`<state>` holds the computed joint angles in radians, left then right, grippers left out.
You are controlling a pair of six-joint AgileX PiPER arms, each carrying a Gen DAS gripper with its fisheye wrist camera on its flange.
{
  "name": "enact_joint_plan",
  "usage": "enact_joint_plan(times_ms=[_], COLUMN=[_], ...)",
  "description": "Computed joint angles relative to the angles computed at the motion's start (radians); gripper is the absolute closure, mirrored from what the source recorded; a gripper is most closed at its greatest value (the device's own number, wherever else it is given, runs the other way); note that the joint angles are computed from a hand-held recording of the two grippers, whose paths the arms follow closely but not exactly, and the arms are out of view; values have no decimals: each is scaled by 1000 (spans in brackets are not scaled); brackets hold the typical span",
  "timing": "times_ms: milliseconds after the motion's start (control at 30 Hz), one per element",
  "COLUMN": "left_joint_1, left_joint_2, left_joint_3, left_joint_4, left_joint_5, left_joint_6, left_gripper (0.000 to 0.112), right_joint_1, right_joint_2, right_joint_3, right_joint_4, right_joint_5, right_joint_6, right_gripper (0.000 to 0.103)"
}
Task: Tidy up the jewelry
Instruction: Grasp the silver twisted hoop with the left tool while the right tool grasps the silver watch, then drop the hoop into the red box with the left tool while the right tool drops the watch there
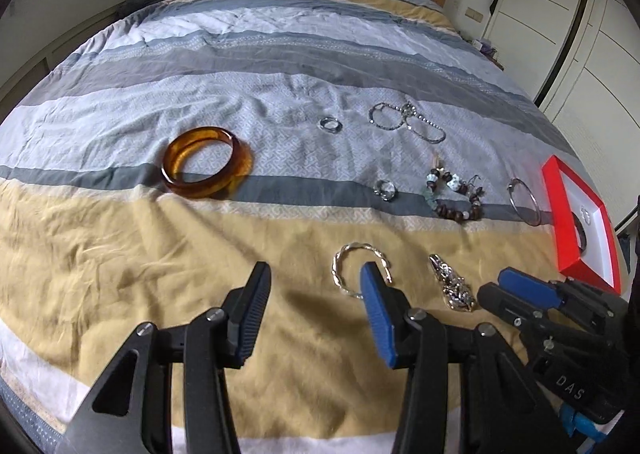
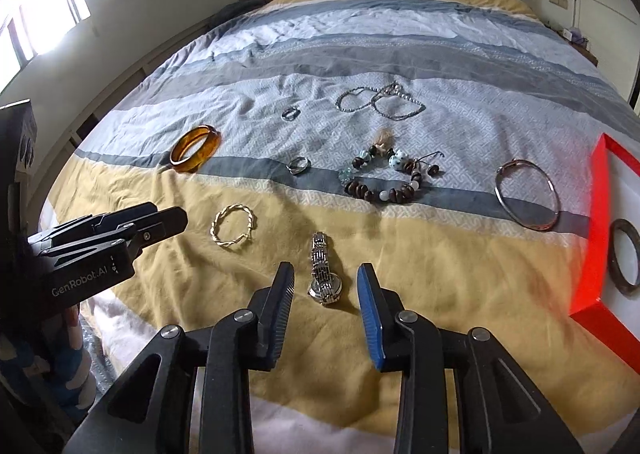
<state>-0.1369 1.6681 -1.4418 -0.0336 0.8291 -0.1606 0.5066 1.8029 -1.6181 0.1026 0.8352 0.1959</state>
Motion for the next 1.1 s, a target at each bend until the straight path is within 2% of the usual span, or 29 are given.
enact_joint_plan(times_ms=[167, 333, 433, 567, 633, 800, 1100], left_joint_1=[-20, -48, -51, -56, -52, -59, -106], left_joint_2=[93, 117, 137, 136, 122, 67, -28], left_joint_3=[-23, -10, -31, -37, -27, 3, 11], left_joint_4=[46, 105, 104, 107, 96, 97, 92], left_joint_5=[-14, -34, -33, -38, -42, -36, 3], left_joint_6=[-24, -62, -53, -45, -44, -67, -82], left_gripper=[69, 71, 81, 104, 107, 108, 108], right_joint_1=[-13, -11, 2, -13, -18, -20, -18], right_joint_2=[76, 102, 120, 112, 89, 10, -130], right_joint_3=[-14, 0, -17, -6, 17, 88, 144], right_joint_4=[45, 72, 46, 87, 104, 123, 56], right_joint_5=[-21, -44, -35, -46, -59, -89, -78], right_joint_6=[-67, -105, -102, -126, -130, -133, -69], right_gripper=[70, 70, 78, 78, 78, 79, 79])
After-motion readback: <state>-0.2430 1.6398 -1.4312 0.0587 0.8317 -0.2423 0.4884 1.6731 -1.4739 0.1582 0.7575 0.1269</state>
